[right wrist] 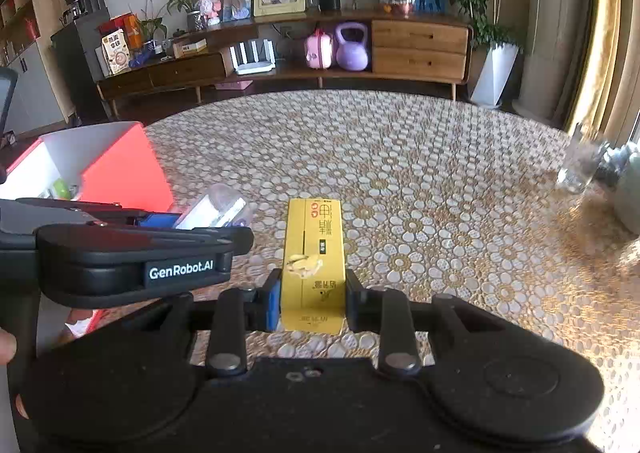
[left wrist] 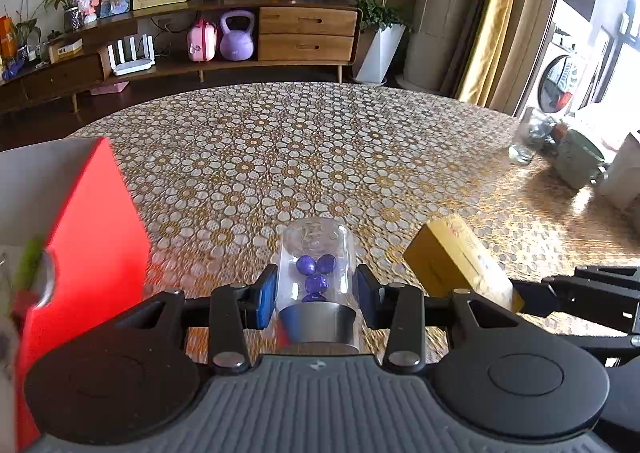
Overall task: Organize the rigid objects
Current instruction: 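Carry the capsule container and yellow box with both tools over the red box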
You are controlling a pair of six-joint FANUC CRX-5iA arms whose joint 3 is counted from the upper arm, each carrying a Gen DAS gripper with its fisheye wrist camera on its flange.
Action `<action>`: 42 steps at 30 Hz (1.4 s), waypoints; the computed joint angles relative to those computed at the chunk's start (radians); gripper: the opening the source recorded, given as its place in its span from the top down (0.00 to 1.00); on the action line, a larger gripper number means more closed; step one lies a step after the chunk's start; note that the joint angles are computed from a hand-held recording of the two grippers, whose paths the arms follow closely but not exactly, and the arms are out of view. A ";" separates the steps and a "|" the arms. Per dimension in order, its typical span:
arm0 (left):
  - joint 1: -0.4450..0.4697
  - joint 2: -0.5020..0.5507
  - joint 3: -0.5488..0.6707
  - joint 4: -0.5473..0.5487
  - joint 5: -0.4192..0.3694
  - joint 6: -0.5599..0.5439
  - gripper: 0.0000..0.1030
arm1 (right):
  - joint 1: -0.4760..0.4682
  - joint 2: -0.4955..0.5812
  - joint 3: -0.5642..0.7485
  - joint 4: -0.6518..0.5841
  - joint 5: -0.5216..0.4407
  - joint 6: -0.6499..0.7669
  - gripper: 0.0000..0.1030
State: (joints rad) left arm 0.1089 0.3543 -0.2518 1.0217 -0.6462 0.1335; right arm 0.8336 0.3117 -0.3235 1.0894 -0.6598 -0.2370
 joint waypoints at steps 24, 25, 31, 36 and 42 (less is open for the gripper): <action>0.315 -0.208 -0.039 -0.059 -0.223 -0.013 0.61 | 0.182 0.014 0.178 0.022 -0.146 -0.019 0.72; 0.329 -0.207 -0.032 -0.059 -0.234 -0.013 0.61 | 0.193 0.029 0.200 0.018 -0.155 -0.006 0.72; 0.395 -0.184 0.013 -0.058 -0.271 -0.024 0.61 | 0.206 0.102 0.309 -0.019 -0.144 0.087 0.72; 0.428 -0.147 0.055 -0.064 -0.280 -0.030 0.60 | 0.207 0.169 0.418 -0.083 -0.152 0.197 0.72; 0.435 -0.078 0.129 -0.079 -0.241 -0.032 0.60 | 0.194 0.253 0.557 -0.164 -0.171 0.333 0.72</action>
State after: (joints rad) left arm 0.5439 0.2759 -0.1227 0.9429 -0.8867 0.1011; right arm 1.0271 0.5651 0.2338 0.9259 -0.8312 0.0963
